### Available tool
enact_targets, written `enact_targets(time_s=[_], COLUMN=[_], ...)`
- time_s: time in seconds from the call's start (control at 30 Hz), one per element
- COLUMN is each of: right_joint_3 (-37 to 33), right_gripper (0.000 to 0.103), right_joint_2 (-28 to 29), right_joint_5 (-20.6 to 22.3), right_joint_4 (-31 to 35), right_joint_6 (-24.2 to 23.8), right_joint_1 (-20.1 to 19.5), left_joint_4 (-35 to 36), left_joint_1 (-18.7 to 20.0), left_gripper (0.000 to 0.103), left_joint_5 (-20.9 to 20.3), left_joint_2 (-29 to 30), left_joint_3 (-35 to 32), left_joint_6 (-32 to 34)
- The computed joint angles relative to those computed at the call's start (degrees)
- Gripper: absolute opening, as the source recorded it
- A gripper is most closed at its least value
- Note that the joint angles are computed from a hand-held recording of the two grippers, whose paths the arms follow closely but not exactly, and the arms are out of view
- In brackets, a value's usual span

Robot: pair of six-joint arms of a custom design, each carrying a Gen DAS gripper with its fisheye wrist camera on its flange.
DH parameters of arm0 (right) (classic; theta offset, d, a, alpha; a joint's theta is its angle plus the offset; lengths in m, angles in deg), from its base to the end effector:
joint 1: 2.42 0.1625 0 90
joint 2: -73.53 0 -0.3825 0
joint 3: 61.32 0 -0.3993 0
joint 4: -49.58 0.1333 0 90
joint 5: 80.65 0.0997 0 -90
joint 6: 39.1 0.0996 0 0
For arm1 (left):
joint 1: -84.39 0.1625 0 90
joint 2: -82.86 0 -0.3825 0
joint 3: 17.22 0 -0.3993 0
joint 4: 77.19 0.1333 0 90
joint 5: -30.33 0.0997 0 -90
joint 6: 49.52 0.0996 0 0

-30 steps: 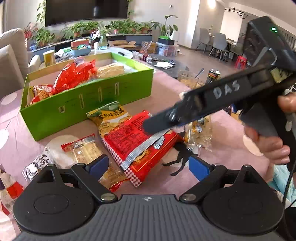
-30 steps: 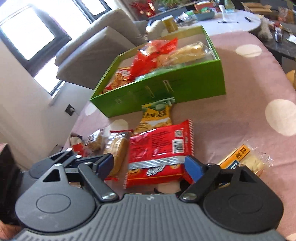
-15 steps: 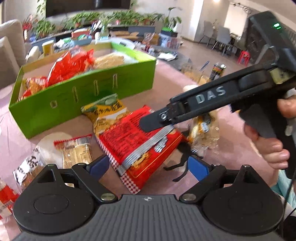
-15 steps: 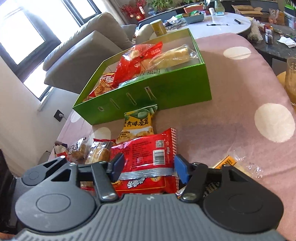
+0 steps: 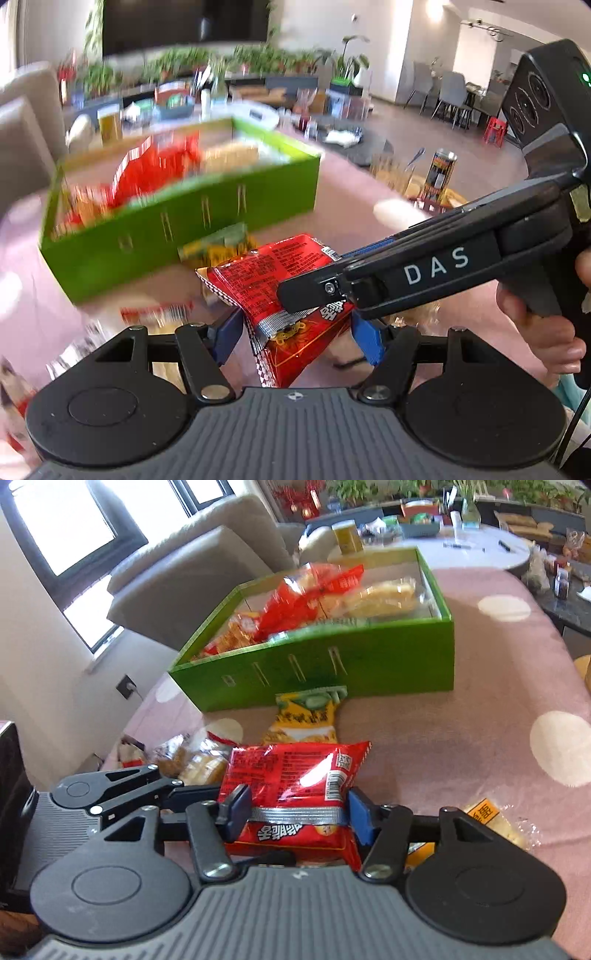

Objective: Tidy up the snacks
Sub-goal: 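Carry the red-silver snack packet into the green box and release it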

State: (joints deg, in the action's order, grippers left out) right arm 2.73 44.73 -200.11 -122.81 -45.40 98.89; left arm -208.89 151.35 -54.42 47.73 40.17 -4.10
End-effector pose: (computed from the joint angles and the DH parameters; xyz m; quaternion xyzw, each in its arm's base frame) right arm 0.2381 -0.7607 0.1304 0.0352 -0.8916 0.3965 0.2159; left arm -0.1857 -0.8006 0.1710 0.5475 0.8184 -0.1567 0.0770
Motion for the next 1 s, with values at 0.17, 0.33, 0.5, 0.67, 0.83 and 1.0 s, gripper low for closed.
enact_targets(time_s=[0.17, 0.33, 0.5, 0.67, 0.83, 1.0], right_joint_3=[0.7, -0.2, -2.9, -6.2, -9.1, -11.6], right_gripper=[0.061, 0.061, 0.062, 0.062, 0.062, 0.062], right_joint_2=[-0.3, -0.4, 0.3, 1.1, 2.3, 2.8], right_joint_5=[-0.4, 1.7, 3.6, 5.8, 7.7, 10.1], right_joint_4=[-6.6, -8.3, -9.6, -9.5, -9.9, -8.3], right_joint_6=[-3.7, -2.7, -3.0, -3.3, -3.3, -2.2], right_joint_1=[1.4, 0.9, 0.4, -0.4, -1.2, -2.5], left_joint_4=[-2.8, -2.0, -2.2, -0.9, -0.2, 2.9], left_joint_1=[-0.4, -1.4, -2.0, -2.3, -2.7, -2.8], left_gripper=[0.062, 0.062, 0.063, 0.065, 0.067, 0.067], left_joint_5=[-3.2, -2.9, -3.4, -4.4, -4.6, -4.8], left_joint_2=[-0.7, 1.5, 4.7, 9.0, 13.1, 18.4], left_joint_3=[0.0, -4.1, -9.0, -15.9, -22.2, -30.9], left_joint_6=[1.8, 3.7, 4.7, 3.7, 4.0, 2.9])
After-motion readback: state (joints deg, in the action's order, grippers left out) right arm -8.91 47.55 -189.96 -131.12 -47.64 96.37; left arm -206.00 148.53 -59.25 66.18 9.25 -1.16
